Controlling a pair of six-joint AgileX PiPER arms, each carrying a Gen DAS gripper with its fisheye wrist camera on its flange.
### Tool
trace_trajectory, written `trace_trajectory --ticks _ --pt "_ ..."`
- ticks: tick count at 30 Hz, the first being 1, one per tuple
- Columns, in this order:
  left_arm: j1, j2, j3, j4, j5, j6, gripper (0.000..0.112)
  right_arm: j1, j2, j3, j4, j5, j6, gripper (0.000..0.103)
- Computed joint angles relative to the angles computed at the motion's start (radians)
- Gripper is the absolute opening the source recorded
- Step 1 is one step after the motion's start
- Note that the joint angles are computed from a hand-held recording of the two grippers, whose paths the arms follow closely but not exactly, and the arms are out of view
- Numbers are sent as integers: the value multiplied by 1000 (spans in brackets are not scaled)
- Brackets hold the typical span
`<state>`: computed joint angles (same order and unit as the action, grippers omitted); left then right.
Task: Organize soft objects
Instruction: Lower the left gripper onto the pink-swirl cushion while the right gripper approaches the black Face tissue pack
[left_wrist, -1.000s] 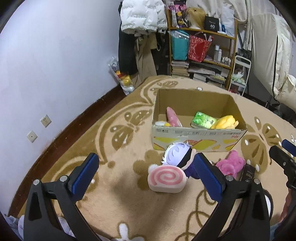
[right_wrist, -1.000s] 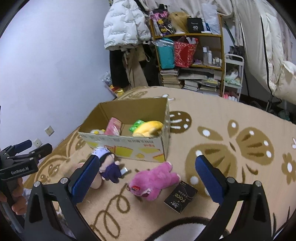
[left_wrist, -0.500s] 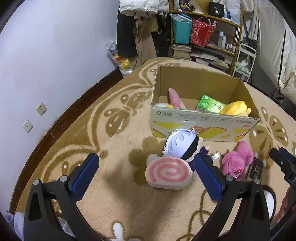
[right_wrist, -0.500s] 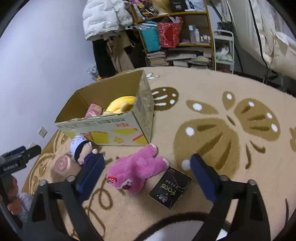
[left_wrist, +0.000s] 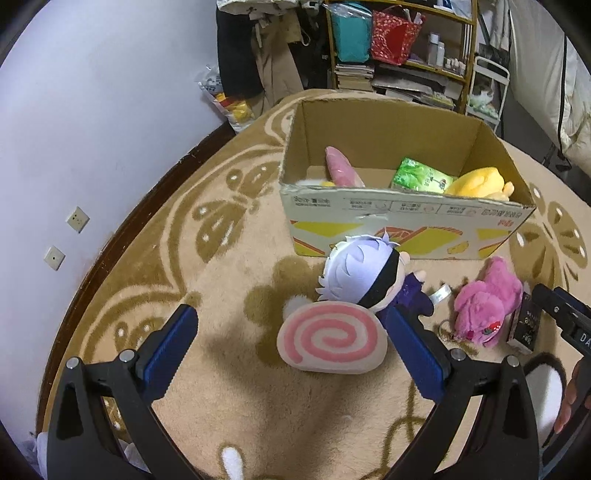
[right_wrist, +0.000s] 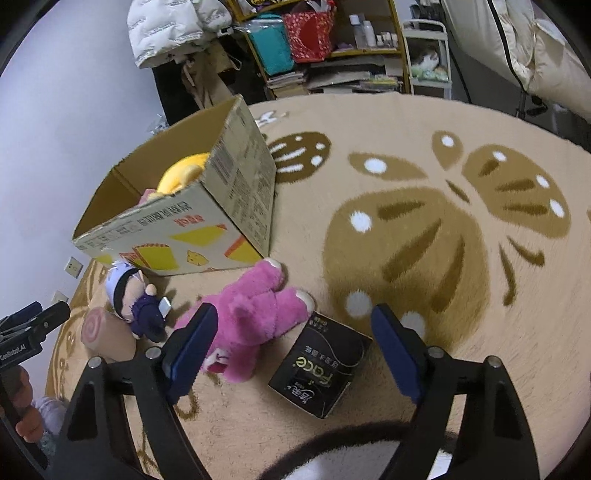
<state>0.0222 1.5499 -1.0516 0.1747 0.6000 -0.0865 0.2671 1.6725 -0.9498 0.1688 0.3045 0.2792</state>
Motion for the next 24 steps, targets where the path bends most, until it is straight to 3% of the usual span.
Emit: trace_trajectory --ticks 24 --pt "-47 110 -28 29 43 -18 101 -18 101 -42 42 86 -17 89"
